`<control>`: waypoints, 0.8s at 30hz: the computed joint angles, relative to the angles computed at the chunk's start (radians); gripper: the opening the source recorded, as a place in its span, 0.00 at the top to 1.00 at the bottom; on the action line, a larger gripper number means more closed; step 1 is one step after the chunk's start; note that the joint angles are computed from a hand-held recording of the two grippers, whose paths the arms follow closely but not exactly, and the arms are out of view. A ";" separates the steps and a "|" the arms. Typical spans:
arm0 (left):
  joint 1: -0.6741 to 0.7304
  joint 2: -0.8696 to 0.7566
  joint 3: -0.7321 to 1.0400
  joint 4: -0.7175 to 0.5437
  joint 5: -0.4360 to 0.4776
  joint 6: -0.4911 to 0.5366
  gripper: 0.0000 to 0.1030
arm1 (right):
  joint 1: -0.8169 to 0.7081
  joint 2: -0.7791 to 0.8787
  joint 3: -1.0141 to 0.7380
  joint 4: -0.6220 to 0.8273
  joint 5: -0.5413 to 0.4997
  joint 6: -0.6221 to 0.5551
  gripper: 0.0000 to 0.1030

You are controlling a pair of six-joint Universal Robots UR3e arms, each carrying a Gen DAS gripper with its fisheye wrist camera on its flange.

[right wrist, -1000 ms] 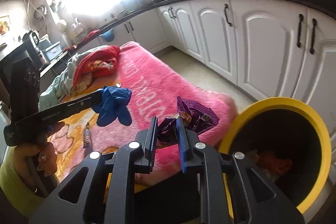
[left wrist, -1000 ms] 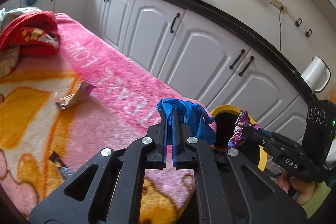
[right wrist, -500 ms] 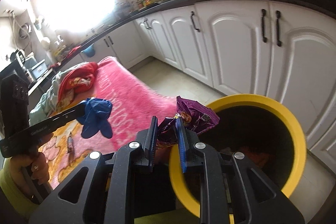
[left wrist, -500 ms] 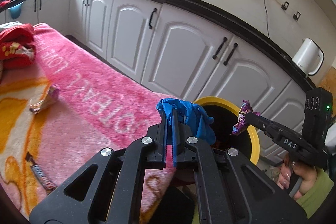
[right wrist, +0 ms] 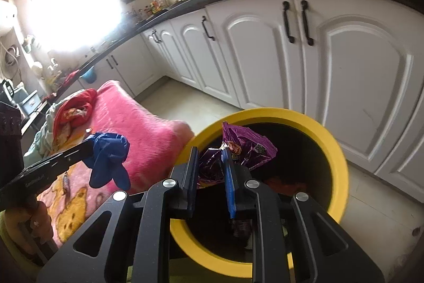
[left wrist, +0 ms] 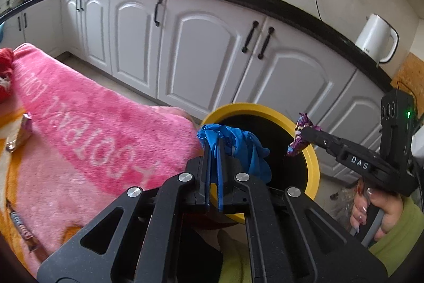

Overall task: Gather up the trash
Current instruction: 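Carry the purple wrapper and blue glove with both tools over the bin, then open both tools to drop the wrapper and glove into the bin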

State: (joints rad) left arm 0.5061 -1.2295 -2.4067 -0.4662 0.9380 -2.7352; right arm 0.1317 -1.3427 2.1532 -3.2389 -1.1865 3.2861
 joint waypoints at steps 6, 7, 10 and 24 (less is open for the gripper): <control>-0.120 -0.121 0.011 0.128 0.072 -0.049 0.99 | -0.061 -0.006 0.052 -0.015 0.024 -0.002 0.83; -0.136 -0.138 0.014 0.143 0.082 -0.056 0.99 | -0.071 -0.007 0.060 -0.014 0.029 -0.004 0.83; -0.186 -0.198 0.027 0.186 0.110 -0.072 0.99 | -0.092 0.004 0.074 -0.022 0.037 0.000 0.83; -0.336 -0.399 0.100 0.275 0.195 -0.108 0.99 | -0.137 0.045 0.087 -0.020 0.058 0.002 0.82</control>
State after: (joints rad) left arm 0.1705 -1.6286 -2.3064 -0.1911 1.1331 -2.8437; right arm -0.0050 -1.2972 2.2398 -3.2586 -1.1285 3.2880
